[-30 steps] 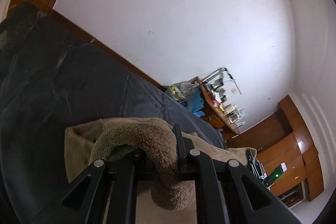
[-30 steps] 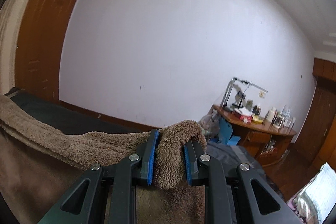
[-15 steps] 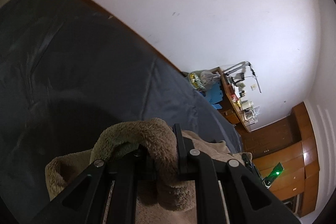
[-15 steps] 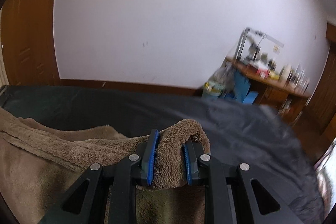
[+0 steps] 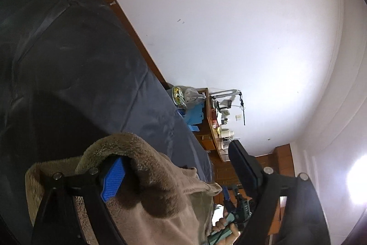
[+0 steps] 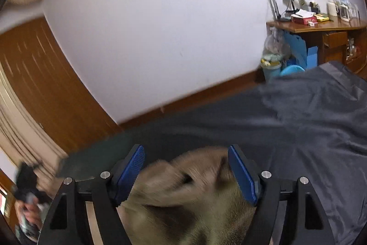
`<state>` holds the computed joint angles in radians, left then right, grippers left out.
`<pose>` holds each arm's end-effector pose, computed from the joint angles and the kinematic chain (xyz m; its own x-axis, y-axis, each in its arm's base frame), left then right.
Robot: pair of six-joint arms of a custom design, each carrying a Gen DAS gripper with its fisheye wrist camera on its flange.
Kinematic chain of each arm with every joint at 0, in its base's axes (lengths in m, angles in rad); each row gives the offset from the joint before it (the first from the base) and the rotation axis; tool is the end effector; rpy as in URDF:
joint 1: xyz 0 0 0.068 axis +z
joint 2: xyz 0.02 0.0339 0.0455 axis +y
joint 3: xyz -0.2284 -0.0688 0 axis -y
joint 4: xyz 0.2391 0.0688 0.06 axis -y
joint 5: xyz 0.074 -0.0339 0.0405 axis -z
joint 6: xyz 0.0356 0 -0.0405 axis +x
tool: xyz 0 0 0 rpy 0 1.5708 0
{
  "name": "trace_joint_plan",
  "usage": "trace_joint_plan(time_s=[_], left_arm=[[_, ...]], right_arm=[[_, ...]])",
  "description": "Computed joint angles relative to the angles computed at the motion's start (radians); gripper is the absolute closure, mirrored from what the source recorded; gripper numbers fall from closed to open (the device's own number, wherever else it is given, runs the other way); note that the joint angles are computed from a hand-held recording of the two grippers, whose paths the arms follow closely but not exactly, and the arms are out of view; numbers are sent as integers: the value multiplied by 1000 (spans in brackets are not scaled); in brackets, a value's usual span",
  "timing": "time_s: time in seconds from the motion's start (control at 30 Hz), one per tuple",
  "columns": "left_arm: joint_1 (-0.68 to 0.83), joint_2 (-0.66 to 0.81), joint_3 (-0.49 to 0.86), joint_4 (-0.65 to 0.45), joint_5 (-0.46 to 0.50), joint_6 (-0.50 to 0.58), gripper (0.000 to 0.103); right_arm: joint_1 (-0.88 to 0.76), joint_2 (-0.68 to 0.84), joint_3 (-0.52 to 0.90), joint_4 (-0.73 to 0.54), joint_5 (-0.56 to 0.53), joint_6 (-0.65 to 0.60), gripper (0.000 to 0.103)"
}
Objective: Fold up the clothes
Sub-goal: 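Lower the fleece onto the bed cover and open both grippers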
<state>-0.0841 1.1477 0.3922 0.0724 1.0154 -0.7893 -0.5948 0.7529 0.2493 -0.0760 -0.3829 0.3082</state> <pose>0.2101 -0.0481 0.1429 -0.9406 -0.2963 -0.1656 0.0473 0.3687 -0.9283 0.1576 -0.0905 0.1482 -0.3531 0.5786 -0.7352 0.3862 0.8059 0.4488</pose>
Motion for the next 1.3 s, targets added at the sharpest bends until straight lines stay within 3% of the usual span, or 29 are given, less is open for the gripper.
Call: trace_joint_plan(time_s=[0.07,0.13,0.27,0.3,0.37,0.47,0.53,0.67,0.77,0.87,1.0,1.07,1.17,1.3], left_arm=[[10,-49,-24,-15,25,-7,14],[22,-117,-51,-40,48,-12,14],[-10,-328,-44,-323,-43,96,6],[-43,-387,-45,-376,-84,100,2],[-85,-473,-40,-461,-134,116,1],[-110,-539,-24,-531,-171,148,1],[-136,-502,-5,-505,-188,148,1],[-180,-283,55,-436,-180,180,1],[-287,-138,106,-320,-274,139,1],[-303,-55,137,-251,-311,138,1],[-232,-64,68,-22,-263,-12,1],[-214,-99,35,44,-293,-48,1],[-210,-107,37,11,-328,-12,1],[-214,-96,36,-61,-263,18,1]], right_arm=[[-8,-67,6,-71,-6,-32,26],[46,-136,6,-164,54,-64,26],[311,-235,-10,-340,333,-136,26],[419,-218,-6,-373,444,-140,26],[537,-170,8,-401,554,-131,26],[610,-80,20,-388,572,-109,26],[604,20,42,-338,553,-107,26],[564,293,127,-206,541,-121,26],[495,399,175,-119,501,-134,26],[464,379,154,-22,496,-113,26],[447,395,134,31,460,-100,26],[474,401,113,61,482,-101,26],[500,323,72,57,490,-95,26],[597,256,68,-23,551,-63,26]])
